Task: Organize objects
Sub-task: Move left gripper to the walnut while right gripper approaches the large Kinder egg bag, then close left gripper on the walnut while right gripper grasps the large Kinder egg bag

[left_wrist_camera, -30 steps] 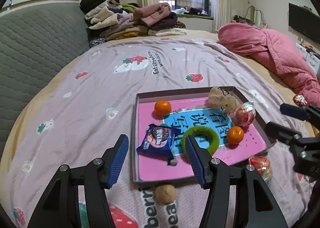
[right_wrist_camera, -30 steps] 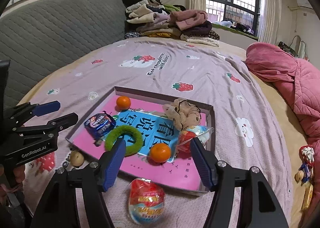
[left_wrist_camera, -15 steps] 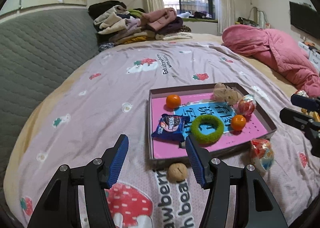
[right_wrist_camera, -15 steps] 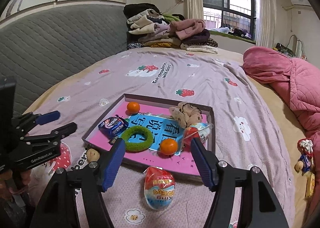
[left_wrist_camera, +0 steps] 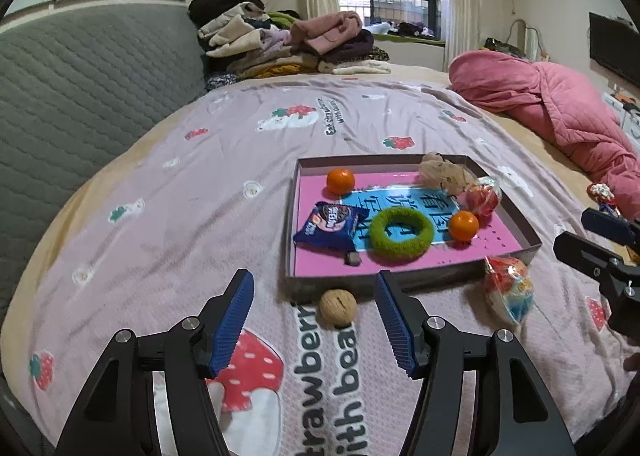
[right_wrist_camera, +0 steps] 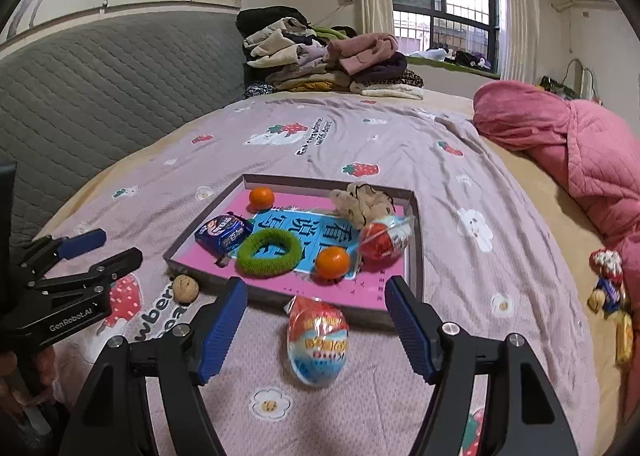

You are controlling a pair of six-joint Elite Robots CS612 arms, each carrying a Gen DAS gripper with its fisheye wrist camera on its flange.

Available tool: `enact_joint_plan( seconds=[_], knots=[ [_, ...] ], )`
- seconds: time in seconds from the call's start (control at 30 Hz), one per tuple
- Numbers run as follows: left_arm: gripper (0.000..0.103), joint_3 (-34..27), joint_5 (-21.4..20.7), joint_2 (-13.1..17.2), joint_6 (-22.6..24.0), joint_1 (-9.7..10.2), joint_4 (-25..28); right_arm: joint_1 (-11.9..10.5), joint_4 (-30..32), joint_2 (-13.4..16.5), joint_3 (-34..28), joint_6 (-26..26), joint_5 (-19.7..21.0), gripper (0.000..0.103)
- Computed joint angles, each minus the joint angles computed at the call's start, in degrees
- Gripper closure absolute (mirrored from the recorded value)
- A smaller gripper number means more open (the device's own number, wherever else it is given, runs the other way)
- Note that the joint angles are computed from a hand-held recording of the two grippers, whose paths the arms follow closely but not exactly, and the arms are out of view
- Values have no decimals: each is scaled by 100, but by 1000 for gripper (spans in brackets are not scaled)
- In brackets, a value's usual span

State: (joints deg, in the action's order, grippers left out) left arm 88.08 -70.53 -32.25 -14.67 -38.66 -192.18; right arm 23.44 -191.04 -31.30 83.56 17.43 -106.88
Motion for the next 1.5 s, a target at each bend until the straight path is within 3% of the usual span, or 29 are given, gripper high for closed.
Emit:
enact_joint_plan(
  seconds=[0.27, 0.37, 0.53, 0.67, 0.77, 0.93, 1.5],
  knots=[
    [38, 199, -233, -4, -177, -50, 18, 12, -208, -6, 218, 51, 64, 32],
    [38, 205, -139, 28, -108, -72, 36, 6, -214, 9, 275, 78, 105, 32],
    [38, 164, -414, 63, -261, -16, 271, -14, -139, 50, 302, 161, 266, 32],
    [38, 123, -532, 82, -323, 11, 446, 26, -21, 90, 267, 27, 107, 31],
    [38, 124, -551, 93, -310, 15, 493, -12, 21, 95, 289, 81, 388, 31],
    [38, 124, -575, 114, -258, 20, 561, 39, 193, 145, 227, -69, 142, 31],
    [38, 36, -612, 149, -223, 11, 793, 11, 431, 232, 118, 96, 162, 31]
  ],
)
